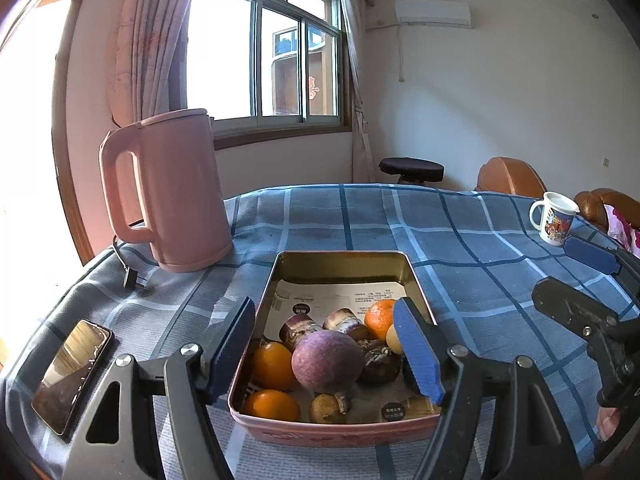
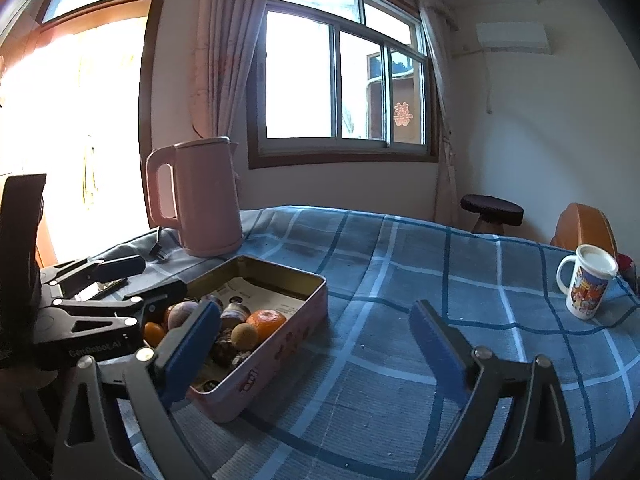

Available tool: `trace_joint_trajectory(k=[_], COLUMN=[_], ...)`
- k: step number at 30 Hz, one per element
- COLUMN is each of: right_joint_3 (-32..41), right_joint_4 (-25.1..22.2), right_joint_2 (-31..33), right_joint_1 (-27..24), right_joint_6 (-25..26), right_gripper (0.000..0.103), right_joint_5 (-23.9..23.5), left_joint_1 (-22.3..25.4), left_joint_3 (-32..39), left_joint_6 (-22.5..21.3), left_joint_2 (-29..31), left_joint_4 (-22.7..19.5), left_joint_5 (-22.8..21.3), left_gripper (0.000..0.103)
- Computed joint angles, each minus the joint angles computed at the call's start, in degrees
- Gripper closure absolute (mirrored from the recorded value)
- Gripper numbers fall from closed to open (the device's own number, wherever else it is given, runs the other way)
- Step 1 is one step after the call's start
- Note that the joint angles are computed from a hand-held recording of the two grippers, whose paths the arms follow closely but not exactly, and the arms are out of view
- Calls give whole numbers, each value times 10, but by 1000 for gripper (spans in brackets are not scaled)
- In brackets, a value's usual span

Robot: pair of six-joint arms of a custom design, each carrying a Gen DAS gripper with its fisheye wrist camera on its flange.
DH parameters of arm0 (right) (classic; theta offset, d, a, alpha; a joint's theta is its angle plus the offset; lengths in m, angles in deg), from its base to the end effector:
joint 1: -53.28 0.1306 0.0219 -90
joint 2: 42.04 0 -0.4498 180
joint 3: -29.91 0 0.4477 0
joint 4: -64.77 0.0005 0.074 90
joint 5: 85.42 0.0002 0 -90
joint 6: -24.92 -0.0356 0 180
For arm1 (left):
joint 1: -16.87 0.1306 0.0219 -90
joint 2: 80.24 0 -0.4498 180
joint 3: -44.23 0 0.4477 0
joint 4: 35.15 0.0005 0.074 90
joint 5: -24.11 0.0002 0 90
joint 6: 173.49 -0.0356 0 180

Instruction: Organize fruits

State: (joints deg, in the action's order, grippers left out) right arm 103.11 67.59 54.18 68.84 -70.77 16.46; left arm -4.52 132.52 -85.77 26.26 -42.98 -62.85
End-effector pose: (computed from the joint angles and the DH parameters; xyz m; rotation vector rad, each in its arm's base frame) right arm 0.5654 0.1493 0.3649 -0.0262 1.9156 0.0504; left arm 0.6260 -0.2478 0.3737 0.4502 1.9842 -0.2641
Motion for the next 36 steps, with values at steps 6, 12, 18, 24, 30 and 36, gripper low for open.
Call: trace_joint_trajectory(k=[6, 12, 18, 24, 30, 36], right_joint_3=[-7, -16, -23, -26, -29, -34], right_joint_4=[8, 18, 25, 27, 28, 25], right_joint_2=[-6, -16, -22, -23, -23, -25], right_joint_1=[3, 4, 6, 8, 7, 2], right_joint_6=[10, 19, 33, 41, 46, 43], right_gripper=[4, 3, 3, 3, 3, 3], right_joint_5=[14, 30, 40, 44, 50, 55], left_joint_1=[-2, -6, -9, -11, -12, -13], left_joint_3=[-6, -10, -12, -14, -15, -19], left_joint_6=[3, 3, 6, 6, 9, 5], left_joint_2=[-6, -12, -15, -16, -15, -16], left_joint_4=[11, 15, 21, 25, 26, 35], left_joint_5=[7, 6, 4, 3, 7, 11], left_gripper=[27, 23, 15, 13, 13, 13])
